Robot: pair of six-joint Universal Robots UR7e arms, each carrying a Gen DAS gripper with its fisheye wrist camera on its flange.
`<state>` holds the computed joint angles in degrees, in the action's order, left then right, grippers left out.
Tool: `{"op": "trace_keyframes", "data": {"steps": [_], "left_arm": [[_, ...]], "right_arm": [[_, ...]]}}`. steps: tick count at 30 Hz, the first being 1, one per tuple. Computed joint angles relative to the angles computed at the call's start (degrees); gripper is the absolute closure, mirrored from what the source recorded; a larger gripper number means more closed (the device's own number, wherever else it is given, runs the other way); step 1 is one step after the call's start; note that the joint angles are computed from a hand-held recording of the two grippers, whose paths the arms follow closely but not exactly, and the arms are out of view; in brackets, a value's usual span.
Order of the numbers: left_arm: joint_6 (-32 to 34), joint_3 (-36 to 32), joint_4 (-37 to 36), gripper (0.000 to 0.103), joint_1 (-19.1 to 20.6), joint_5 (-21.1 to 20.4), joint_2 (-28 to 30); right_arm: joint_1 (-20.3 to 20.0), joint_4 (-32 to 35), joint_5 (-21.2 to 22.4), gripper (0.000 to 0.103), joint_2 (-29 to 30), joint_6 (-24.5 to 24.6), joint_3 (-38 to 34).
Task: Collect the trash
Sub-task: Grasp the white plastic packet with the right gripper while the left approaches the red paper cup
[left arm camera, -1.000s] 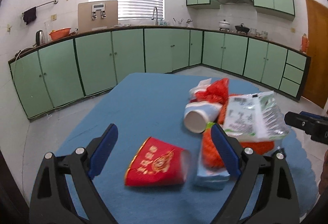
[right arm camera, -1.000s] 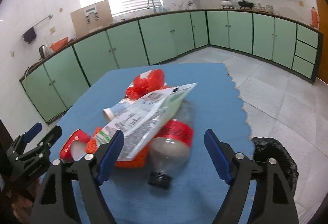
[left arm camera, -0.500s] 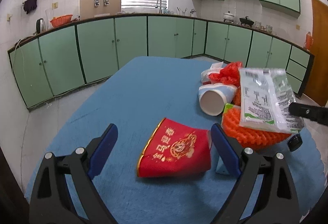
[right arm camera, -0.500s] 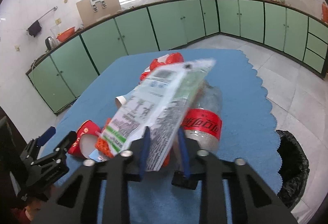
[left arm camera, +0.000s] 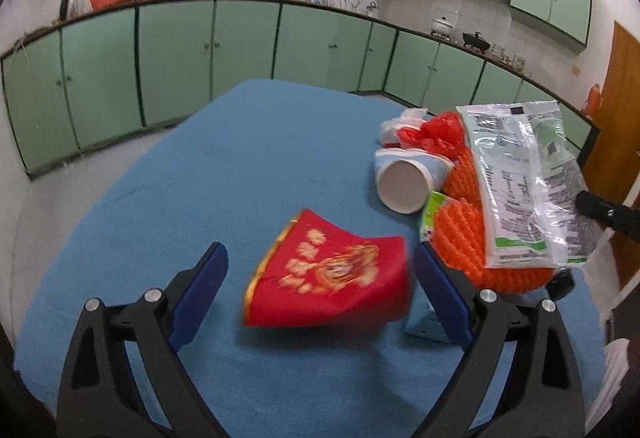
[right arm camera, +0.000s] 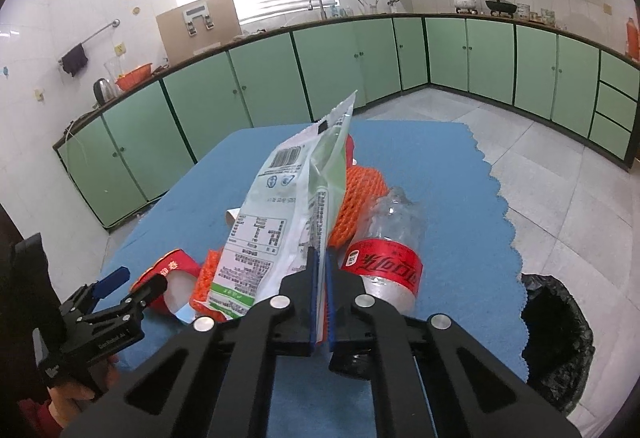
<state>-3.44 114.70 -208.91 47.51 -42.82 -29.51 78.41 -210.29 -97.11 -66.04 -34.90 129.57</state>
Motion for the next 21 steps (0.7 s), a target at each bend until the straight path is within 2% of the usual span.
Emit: {"op": "trace_keyframes", "data": {"steps": [7,8,9,10,12,21], "left_arm": [[0.32,-1.08,1.07,0.013,0.37,0.55,1.15],[0.79,-1.13,-0.11,0.02,0.42,1.05,1.56],[0.94,-1.3,-0.12,0.033,0.49,1.13,1.68],[0.96,-1.31,-0.06,0.037,0.43,0.61,1.75],[1.15,-1.22,0.62,0.072,0.71,-0.74,1.38],[4.02,-1.5,-3.74,0.083,-0.07,-0.53,1.94]], "right_arm": [[0.02,-0.7,0.04,0.099,0.08,-0.4,0.23],[-0.03,-0.6,0.08,0.099,-0.03,-0.29,0.22],[-0.06,-0.5,0.12,0.099,-0.1,-0.22,0.22],[-0.05,-0.45,0.19,0.099,-0.2,-0.2,0.22],[0.03,-0.52,0.41,0.099,-0.39,-0.35,0.34],[0.1,-1.05,1.18,0.099,-1.14,-1.16,0.94]]}}
